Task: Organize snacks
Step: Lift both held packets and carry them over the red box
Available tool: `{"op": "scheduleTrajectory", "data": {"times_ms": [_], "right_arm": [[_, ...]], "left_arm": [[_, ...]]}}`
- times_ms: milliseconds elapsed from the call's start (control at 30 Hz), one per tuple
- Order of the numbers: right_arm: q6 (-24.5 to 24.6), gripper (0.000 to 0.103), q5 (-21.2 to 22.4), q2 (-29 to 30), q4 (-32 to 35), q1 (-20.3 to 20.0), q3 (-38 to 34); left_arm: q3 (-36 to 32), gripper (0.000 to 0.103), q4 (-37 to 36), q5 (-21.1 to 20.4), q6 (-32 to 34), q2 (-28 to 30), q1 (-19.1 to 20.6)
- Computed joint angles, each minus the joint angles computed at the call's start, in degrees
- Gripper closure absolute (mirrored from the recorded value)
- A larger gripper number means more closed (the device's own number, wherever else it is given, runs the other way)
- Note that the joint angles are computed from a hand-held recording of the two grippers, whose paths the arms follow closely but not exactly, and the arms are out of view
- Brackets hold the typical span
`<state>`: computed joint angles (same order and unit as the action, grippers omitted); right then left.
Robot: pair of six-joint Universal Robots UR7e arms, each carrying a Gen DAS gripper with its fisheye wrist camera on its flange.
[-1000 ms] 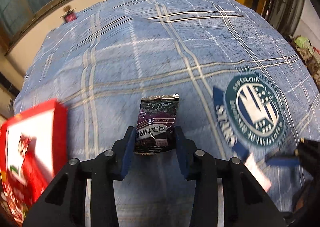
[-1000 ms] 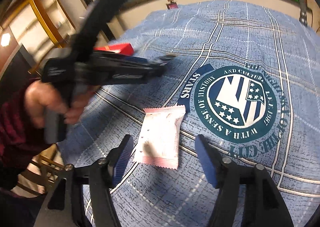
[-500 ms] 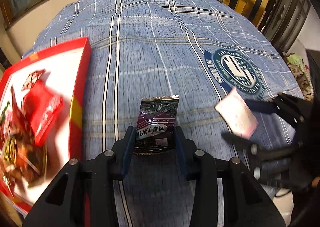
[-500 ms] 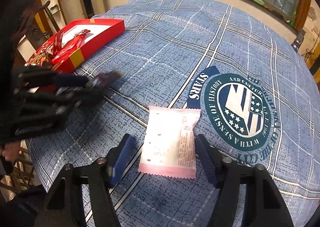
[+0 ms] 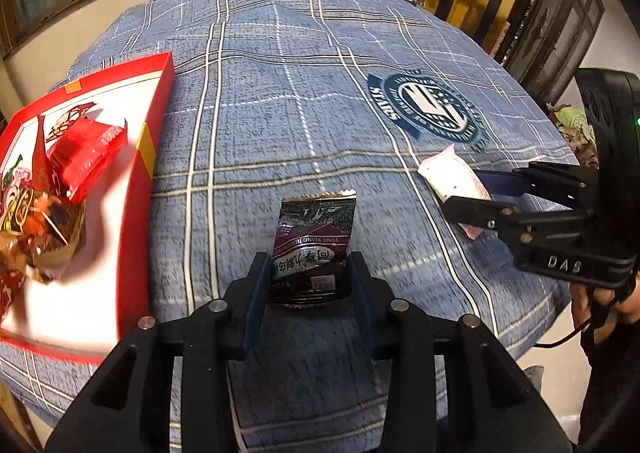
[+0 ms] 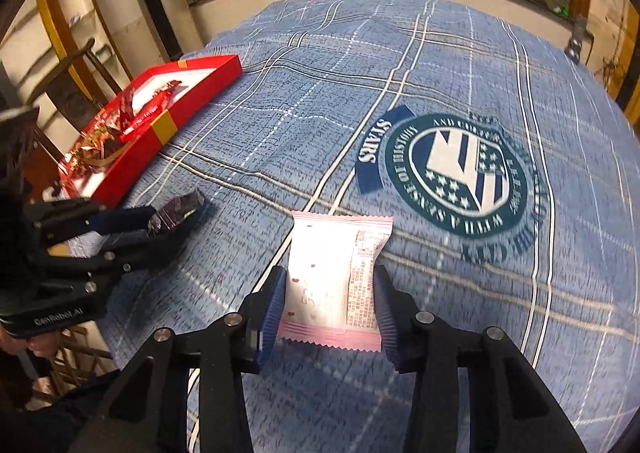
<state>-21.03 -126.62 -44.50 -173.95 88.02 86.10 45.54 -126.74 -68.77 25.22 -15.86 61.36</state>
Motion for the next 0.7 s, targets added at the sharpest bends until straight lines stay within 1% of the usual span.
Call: {"op": "scheduleTrajectory", "data": {"times_ms": [100,400,533,700], "right_arm": [[0.8,0.06,0.7,-1.1,-1.8,-0.2,2.2],[0.0,0.06,0.9,-2.5,-6.3,0.6,6.5],[-0.5,0.06,1.0,-2.8,-8.3,1.3,7.6],[-1.4,0.06,0.7,-3.0,-10.2,2.3,8.2]], "left_arm": [[3.2,0.066,-2.4,0.3,0.8,-1.4,-0.2],[12.6,0.066,-12.8,2.4,3.9,-5.3,-1.3],[15.4,0.066,-16.8,3.1,5.5,-6.7,-1.7],[17.5,0.066,-20.3,3.0,6.8,-8.2,-2.0]]}}
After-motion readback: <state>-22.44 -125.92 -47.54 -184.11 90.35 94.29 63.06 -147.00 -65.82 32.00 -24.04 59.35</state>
